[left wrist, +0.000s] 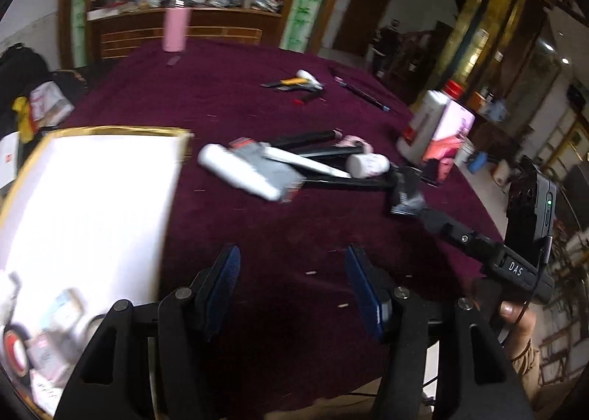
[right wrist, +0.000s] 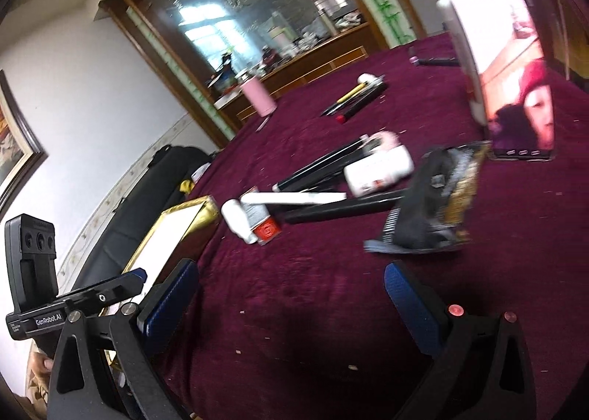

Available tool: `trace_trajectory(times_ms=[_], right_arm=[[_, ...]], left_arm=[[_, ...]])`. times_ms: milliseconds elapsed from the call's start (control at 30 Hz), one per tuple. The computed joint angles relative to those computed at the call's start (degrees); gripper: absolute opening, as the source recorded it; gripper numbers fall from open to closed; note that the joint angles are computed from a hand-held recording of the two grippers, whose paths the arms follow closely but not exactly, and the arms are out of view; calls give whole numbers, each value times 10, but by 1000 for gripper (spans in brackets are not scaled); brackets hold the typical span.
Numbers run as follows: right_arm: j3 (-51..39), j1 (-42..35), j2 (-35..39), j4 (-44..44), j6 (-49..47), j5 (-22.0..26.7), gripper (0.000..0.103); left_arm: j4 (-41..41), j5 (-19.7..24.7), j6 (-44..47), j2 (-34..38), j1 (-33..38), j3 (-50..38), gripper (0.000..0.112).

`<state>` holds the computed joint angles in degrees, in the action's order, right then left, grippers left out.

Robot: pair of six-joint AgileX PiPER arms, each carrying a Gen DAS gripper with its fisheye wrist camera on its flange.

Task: Organize objects
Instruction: 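Move both tools back from the tray to the table, then move the left tool toward the slim white stick among the items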

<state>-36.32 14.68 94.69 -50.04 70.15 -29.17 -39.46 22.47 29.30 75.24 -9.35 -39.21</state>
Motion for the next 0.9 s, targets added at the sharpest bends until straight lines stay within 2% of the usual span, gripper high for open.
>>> trace_trajectory(times_ms=[133,233,300,367,467,533,767,900], right_arm=[[23,-20,-26,24,-27,14,103],[27,-21,-38,80,-71,42,103],[12,-16,-40,116,-93,82,103],[-13,-12,-33,127,-97,121,103],[-52,-18,-11,62,-22,149,103],[-75,-15,4,50,-3,168,103],[-101,12,32,146,-79,207,103],[-100,14,33,185,-111,210,103]], left_arm=[[27,-11,-31,61,-62,-40,58],[28,-15,-33,96,-88,-64,58],[29,-13,-38,112,-94,-76,58],[31,-12,-42,121,-97,-79,59],[31,-12,-42,120,-92,-74,59],[21,-9,-33,120,-83,-70,59],[11,-1,-21,124,-61,-74,59],[42,23,-65,148,-53,-118,59]])
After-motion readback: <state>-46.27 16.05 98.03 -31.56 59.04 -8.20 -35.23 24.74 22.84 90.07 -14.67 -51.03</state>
